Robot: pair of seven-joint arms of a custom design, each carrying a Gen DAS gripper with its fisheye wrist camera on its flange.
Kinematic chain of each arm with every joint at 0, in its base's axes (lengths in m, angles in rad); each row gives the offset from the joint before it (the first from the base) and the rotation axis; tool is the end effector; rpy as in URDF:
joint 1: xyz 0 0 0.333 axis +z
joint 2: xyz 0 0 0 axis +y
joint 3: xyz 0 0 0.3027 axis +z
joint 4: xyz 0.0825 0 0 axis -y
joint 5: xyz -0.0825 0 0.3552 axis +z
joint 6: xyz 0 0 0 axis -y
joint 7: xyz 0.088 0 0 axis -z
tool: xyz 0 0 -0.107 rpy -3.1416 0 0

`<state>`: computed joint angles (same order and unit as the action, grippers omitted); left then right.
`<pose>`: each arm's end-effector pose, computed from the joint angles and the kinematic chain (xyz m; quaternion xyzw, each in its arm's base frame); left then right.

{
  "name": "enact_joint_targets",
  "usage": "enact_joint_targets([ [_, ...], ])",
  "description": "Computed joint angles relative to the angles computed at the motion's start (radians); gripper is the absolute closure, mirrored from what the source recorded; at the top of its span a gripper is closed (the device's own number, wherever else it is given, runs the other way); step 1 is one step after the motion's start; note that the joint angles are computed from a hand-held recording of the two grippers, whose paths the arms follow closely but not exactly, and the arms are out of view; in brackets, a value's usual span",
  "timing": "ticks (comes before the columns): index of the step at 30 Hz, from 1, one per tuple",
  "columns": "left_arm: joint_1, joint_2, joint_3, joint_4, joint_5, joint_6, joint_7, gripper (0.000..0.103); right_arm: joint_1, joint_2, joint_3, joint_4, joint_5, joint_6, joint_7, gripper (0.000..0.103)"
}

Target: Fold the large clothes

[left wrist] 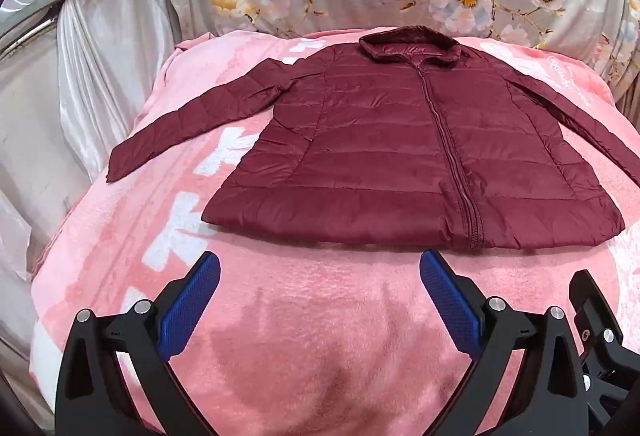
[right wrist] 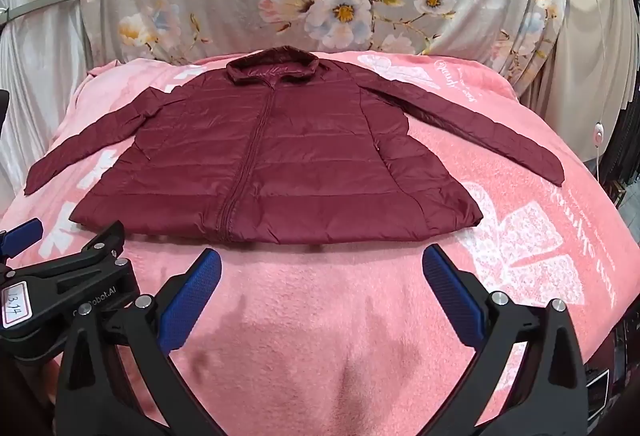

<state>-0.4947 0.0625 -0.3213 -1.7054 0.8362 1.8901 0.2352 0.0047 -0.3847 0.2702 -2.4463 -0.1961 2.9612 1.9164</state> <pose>0.4342 -0.3742 0.5704 -0.7410 0.5480 -0.1656 0.3510 0.4321 0.1486 0.5430 -0.6782 0.5925 -0.2872 0.3262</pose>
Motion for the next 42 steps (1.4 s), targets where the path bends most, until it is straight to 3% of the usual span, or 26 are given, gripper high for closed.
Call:
enact_joint_targets([
  [5, 0.002, 0.0, 0.001, -0.005, 0.006, 0.008, -0.005, 0.005, -0.001, -0.042, 0.01, -0.021, 0.009, 0.003, 0.009, 0.005],
  [7, 0.004, 0.001, 0.003, -0.007, 0.003, 0.015, -0.002, 0.005, 0.011, -0.025, -0.011, -0.011, 0.022, 0.004, -0.019, 0.005],
  [15, -0.015, 0.014, -0.002, 0.042, 0.008, -0.033, 0.009, 0.005, -0.004, -0.032, 0.005, -0.014, 0.024, 0.007, -0.019, 0.005],
  [25, 0.001, -0.03, -0.003, -0.039, -0.002, 0.015, -0.02, 0.005, -0.011, -0.04, 0.015, -0.028, 0.027, 0.003, -0.017, 0.005],
  [42, 0.014, -0.034, -0.011, -0.046, -0.007, 0.013, -0.02, 0.005, -0.009, -0.04, 0.014, -0.031, 0.023, 0.001, -0.014, 0.005],
])
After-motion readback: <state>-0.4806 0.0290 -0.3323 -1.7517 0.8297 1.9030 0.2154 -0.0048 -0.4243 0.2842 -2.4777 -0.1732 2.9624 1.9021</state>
